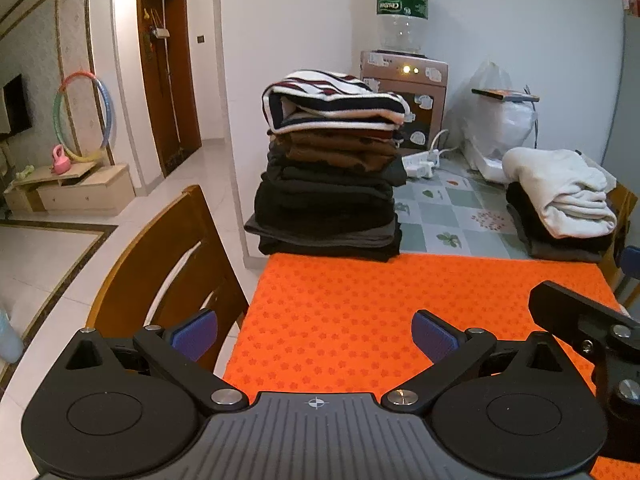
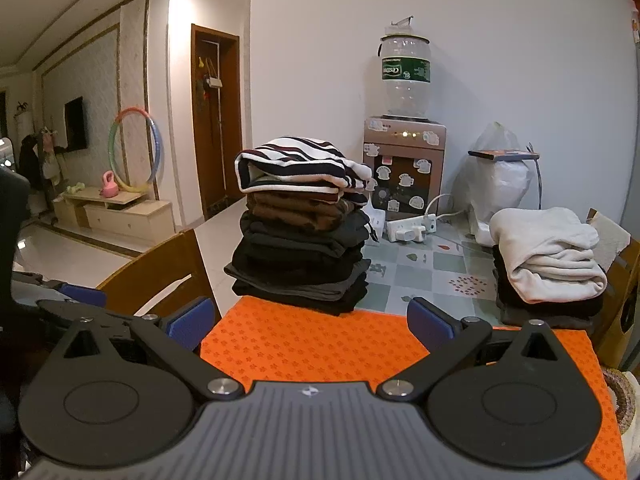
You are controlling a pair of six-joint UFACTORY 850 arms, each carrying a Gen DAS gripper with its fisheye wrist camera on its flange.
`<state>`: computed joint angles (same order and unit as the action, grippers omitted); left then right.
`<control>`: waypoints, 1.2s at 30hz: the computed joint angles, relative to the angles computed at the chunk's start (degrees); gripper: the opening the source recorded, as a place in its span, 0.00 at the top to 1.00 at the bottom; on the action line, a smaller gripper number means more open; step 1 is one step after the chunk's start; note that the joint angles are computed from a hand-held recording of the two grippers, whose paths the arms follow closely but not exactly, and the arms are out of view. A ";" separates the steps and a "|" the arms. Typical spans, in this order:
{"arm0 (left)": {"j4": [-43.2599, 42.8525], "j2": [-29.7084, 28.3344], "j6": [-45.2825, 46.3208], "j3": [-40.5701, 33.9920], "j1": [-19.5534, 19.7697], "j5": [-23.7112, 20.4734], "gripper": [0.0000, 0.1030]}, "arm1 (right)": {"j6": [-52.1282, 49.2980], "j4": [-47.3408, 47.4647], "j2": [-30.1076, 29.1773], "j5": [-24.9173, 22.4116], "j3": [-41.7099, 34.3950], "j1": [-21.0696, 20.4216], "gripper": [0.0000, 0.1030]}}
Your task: Fold clothes
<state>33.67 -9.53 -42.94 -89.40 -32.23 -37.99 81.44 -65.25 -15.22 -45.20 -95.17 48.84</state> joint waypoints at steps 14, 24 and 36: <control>1.71 1.48 -2.20 2.98 0.70 2.02 0.00 | 1.09 0.02 -0.20 0.46 0.80 0.02 0.00; 1.00 1.28 -1.11 2.70 0.63 1.76 0.00 | 1.12 0.33 -0.04 0.47 1.04 -0.12 0.00; 0.02 1.09 -0.04 2.40 0.67 1.46 0.00 | 0.60 0.97 -0.45 -0.24 0.11 0.07 0.00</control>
